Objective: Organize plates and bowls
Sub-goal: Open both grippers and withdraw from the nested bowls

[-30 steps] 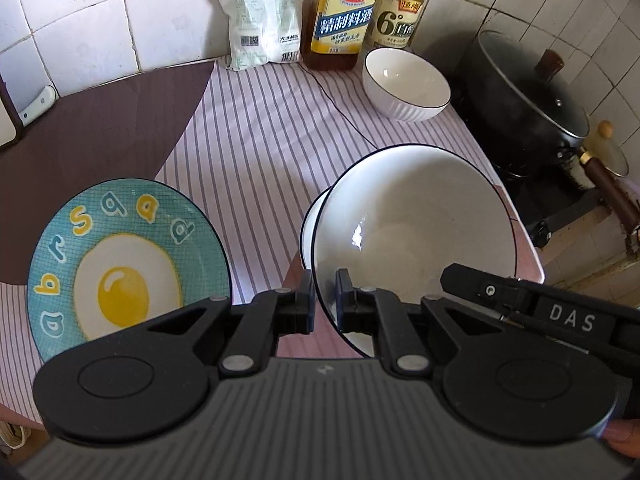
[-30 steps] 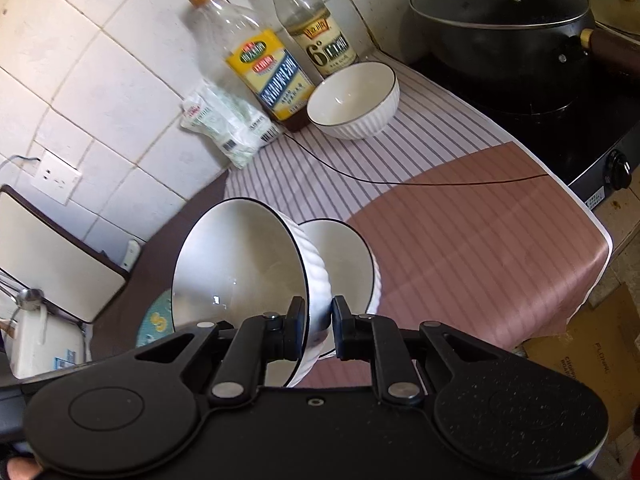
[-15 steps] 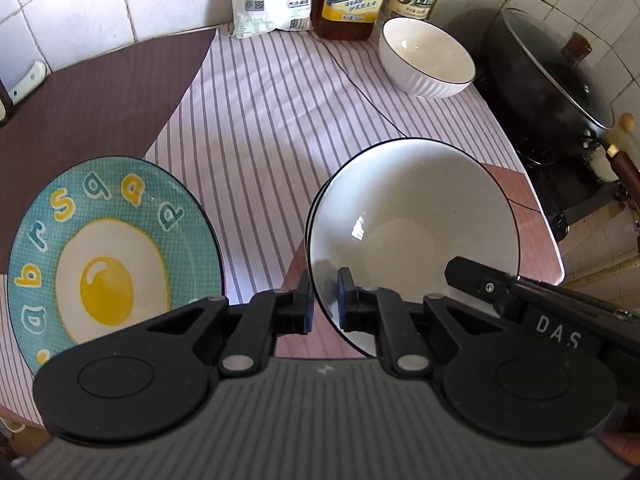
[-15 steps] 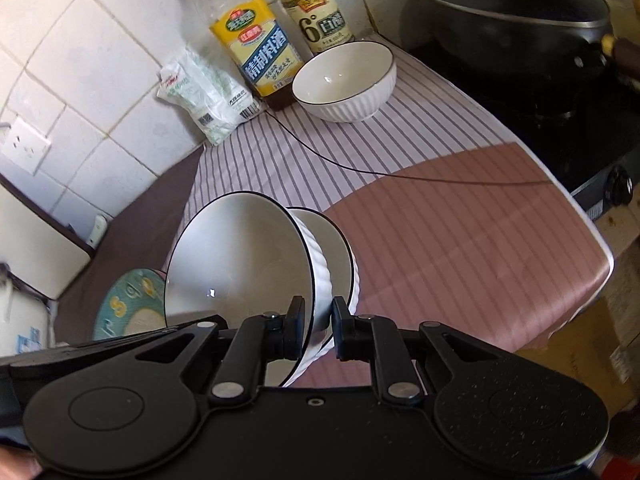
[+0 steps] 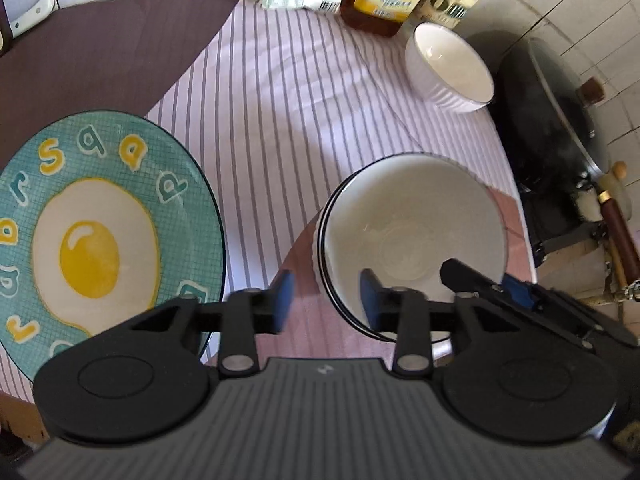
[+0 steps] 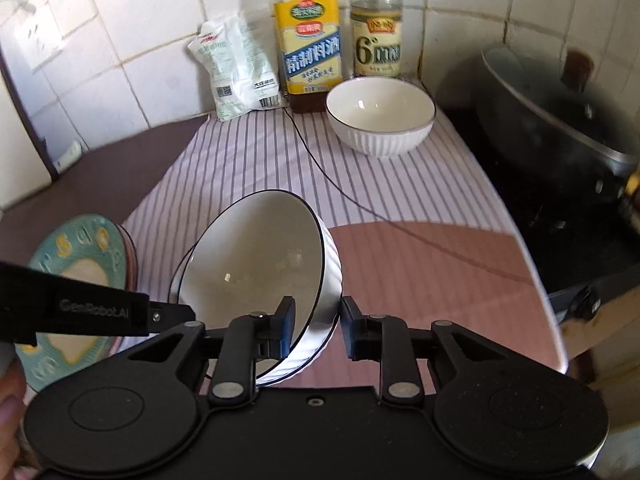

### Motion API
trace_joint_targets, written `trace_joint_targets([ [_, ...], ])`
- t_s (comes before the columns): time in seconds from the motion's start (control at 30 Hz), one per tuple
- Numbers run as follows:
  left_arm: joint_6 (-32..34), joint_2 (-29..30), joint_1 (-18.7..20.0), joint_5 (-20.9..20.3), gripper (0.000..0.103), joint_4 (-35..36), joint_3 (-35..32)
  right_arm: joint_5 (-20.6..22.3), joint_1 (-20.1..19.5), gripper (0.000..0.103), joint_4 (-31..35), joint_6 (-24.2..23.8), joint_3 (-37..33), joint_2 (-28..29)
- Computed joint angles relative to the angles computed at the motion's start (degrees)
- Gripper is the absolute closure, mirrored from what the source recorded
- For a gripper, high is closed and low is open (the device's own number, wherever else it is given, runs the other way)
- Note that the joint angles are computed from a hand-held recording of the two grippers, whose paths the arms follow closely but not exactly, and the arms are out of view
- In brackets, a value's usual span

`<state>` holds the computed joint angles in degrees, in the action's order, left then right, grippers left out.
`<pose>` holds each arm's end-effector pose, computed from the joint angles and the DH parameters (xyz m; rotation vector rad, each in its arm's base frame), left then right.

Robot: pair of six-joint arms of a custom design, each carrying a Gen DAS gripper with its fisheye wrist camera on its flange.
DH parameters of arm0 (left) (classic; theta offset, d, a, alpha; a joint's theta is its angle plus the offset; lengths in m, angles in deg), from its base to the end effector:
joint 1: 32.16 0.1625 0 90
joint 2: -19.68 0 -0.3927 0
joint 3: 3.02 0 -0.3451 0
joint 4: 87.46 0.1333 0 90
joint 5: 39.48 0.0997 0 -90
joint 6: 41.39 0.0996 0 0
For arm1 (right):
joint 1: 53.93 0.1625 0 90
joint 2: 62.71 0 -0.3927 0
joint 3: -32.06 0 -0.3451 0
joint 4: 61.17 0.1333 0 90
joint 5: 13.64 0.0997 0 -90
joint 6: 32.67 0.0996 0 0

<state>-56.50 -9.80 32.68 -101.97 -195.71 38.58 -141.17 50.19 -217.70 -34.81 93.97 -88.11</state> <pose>-0.1726 -0.7893 0.2061 0.2015 2.6967 -0.3638 0.2553 -0.7173 0.1071 0.1254 -2.4548 0.7396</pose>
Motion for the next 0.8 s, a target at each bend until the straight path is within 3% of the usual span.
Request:
trace_joint_targets([
  [0.23,1.4,-3.0,-0.5,-2.7,0.054,-1.6,1.6,7.2,-0.5,0.07,-7.1,2.3,7.2,-4.9],
  [0.37,3.1,-3.4,-0.9,-2.8,0.054,-0.8,0.3,5.9,0.8,0.063,-9.2,0.7,7.6,-6.0],
  [0.5,4.6,-3.2,-0.5,-5.2,0.052,-2.0,-1.7,4.8,1.5,0.052,-11.0,-3.2,7.3,-7.0],
  [0.57,6.1,-2.7,-0.1,-6.4,0.052,-2.8,-3.2,4.2,1.6,0.052,-12.8,-5.5,7.3,-7.2],
  [0.8,13.2,2.1,-0.8,-4.0,0.052,-3.8,-10.9,1.4,1.5,0.052,-23.4,-19.0,6.4,-4.7],
])
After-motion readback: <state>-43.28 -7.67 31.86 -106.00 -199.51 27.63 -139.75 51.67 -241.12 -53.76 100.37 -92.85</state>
